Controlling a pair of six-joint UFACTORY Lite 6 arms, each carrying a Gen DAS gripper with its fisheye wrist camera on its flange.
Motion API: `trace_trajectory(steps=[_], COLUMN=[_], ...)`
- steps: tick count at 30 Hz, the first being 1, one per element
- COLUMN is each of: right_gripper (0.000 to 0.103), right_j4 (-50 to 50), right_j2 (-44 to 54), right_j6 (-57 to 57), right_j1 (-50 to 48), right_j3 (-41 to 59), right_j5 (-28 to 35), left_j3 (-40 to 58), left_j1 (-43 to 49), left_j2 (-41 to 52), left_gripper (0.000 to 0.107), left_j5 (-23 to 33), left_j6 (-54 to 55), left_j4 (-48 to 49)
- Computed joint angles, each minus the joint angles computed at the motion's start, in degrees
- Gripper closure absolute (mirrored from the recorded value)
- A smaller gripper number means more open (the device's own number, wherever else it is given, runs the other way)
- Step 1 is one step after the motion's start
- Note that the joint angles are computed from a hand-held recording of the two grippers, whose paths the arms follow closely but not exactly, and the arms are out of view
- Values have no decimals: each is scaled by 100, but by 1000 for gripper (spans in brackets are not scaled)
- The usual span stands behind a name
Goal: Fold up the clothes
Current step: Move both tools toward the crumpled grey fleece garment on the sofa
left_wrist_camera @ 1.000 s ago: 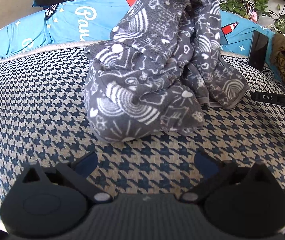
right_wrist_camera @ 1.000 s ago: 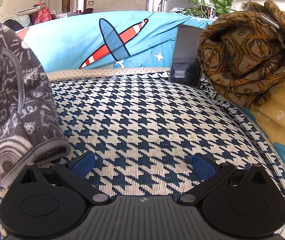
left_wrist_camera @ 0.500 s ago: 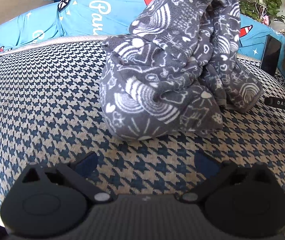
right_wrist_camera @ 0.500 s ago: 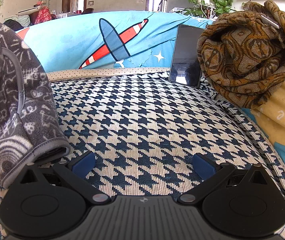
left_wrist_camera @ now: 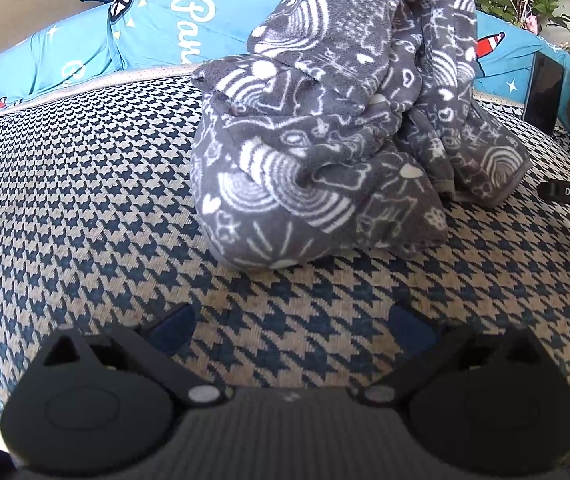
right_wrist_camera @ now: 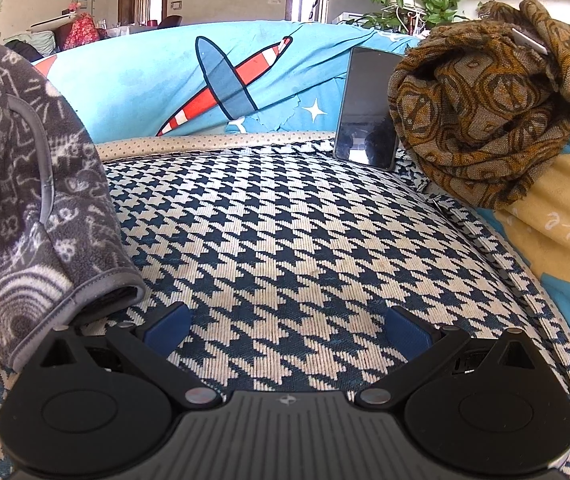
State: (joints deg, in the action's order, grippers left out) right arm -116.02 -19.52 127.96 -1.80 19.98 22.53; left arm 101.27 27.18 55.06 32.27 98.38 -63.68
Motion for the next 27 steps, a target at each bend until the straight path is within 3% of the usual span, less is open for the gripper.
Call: trace_trajectory(steps=[8, 14, 23, 27], right_gripper=[0, 0, 0, 0], right_j4=[1869, 3994, 6522, 7245], right_j2=[-546, -818, -1349, -1645], right_j6=[-1464, -3080, -5172, -5574], right_j1=[485, 1092, 1557, 2045], right_j3=[-216, -67, 130, 144], right_j5=[228, 764, 1471, 1948], left_j3=[-1225, -1578, -3420, -4267], left_j1=[-182, -300, -469, -601], left_j2=[-726, -925, -1906, -2392], left_gripper=[4, 4, 4, 4], left_j5=[-433, -601, -792, -800], left_j6=[790, 1063, 3150, 4082], left_j4=[-745, -1073, -3201, -4227])
